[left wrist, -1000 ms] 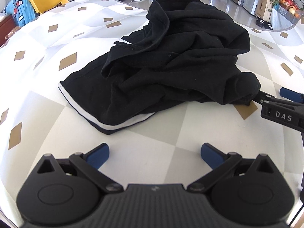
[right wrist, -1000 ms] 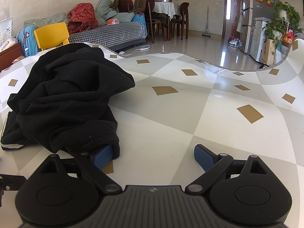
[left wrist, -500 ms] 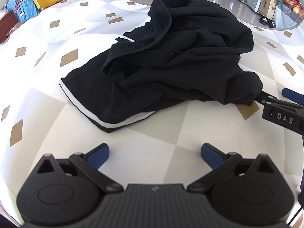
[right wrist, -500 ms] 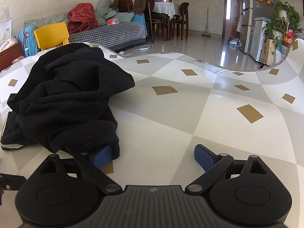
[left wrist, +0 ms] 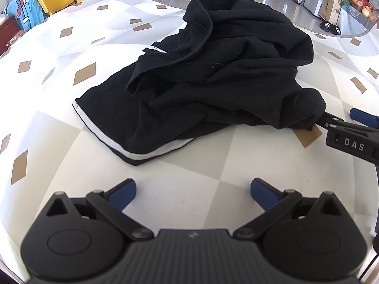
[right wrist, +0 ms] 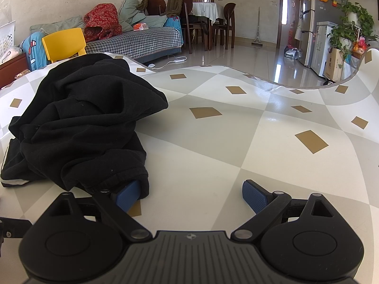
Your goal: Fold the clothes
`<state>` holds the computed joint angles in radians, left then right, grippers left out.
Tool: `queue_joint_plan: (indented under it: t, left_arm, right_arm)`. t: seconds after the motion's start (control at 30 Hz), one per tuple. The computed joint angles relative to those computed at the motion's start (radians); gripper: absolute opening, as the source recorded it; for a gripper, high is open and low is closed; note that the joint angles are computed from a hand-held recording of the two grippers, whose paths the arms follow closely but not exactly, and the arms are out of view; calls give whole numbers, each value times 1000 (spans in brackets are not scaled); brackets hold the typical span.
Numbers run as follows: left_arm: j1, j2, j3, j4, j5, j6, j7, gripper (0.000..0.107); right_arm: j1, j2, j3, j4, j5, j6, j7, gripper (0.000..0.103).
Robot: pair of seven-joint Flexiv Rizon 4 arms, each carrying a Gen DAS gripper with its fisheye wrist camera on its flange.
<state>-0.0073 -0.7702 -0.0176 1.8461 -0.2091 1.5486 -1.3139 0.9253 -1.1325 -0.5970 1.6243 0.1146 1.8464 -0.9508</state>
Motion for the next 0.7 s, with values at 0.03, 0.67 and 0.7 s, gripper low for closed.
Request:
queue_joint_plan:
  t: [0.03,0.67,0.7]
  left_arm:
    - [0,-1,-1,2,1,6,0,103]
    - [-91,31,103,2,10,-85,-103,103]
    - [-100,34,114,3,16,-92,-117,103]
  right_arm:
    - [0,0,0,0,0,0,0,93]
    - [-12,173,84,115,-158,-177,55,91]
    - [-22,189,98,124,-173,-183,61,89]
